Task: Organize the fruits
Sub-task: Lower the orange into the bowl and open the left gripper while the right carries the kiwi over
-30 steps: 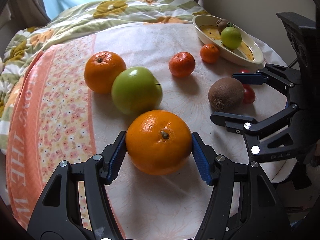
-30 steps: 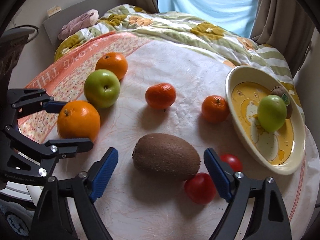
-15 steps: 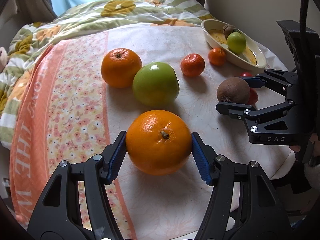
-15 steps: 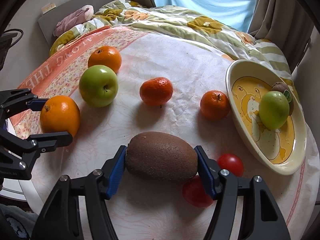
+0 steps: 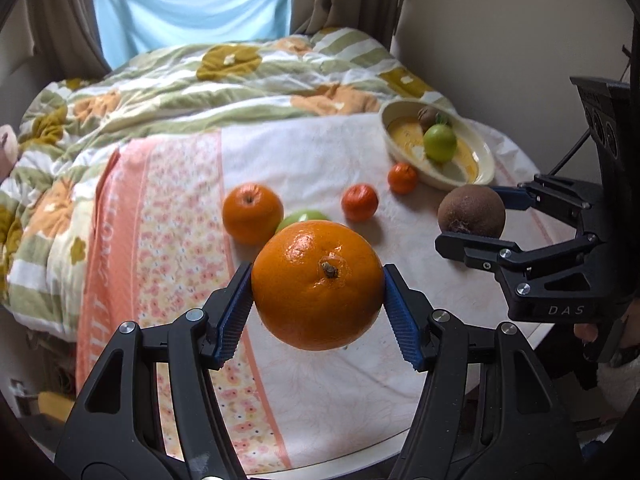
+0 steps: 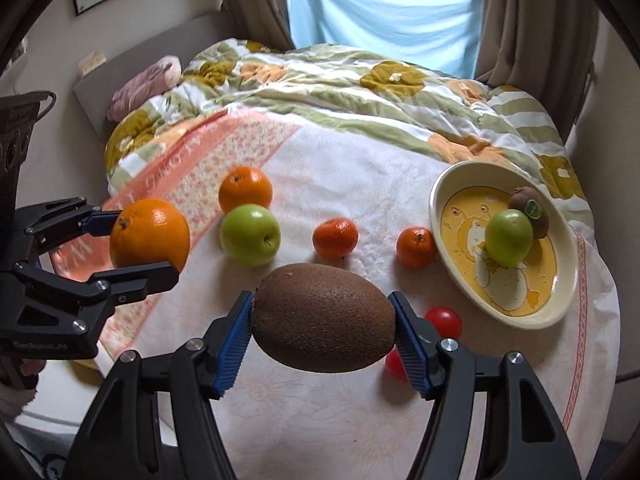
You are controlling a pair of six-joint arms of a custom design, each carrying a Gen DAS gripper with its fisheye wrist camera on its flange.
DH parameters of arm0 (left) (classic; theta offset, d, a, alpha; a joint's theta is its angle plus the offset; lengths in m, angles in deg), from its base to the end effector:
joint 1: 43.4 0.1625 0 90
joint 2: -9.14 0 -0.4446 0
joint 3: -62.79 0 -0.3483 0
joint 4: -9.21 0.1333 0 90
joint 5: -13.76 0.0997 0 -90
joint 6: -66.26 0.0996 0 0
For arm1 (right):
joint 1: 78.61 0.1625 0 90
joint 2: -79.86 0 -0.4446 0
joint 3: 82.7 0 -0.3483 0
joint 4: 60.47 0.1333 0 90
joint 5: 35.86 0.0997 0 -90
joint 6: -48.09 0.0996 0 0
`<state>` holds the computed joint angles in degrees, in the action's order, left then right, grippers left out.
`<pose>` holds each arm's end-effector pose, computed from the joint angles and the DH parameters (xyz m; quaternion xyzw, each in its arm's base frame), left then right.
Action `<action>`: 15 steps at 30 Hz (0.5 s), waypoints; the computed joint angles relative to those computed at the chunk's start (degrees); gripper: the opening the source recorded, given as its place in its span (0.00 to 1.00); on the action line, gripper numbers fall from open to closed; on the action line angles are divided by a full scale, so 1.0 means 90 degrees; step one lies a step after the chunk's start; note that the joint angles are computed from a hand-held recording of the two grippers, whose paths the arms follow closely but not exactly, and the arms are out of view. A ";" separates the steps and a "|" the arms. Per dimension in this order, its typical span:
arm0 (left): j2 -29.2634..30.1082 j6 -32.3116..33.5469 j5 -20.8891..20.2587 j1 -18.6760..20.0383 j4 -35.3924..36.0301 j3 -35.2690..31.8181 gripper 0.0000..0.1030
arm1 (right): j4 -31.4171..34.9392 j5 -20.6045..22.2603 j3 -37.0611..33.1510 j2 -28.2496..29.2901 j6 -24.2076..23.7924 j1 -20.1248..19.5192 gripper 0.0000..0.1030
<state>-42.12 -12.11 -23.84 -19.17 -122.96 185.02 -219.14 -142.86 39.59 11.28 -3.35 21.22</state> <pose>-0.3232 -0.3782 0.0787 0.0138 0.8759 -0.3382 0.3440 0.1862 -0.4645 0.2294 0.4831 -0.8535 0.0683 0.1827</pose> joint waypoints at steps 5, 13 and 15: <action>-0.0103 0.0675 0.0289 -0.0037 -0.0038 -0.0372 0.65 | 0.0255 -0.0020 -0.0211 -0.0338 0.0556 0.0169 0.61; 0.0425 0.1977 0.0649 0.0290 -0.0481 -0.1440 0.65 | 0.0680 0.0158 -0.0873 -0.0622 0.0665 0.0020 0.61; 0.0648 0.2239 0.0700 0.0411 -0.0661 -0.1738 0.65 | 0.0844 0.0226 -0.1111 -0.0619 0.0538 -0.0105 0.61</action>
<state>-36.29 8.04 -17.54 -15.47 -128.91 169.38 -211.55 -140.83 29.59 5.71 1.49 20.28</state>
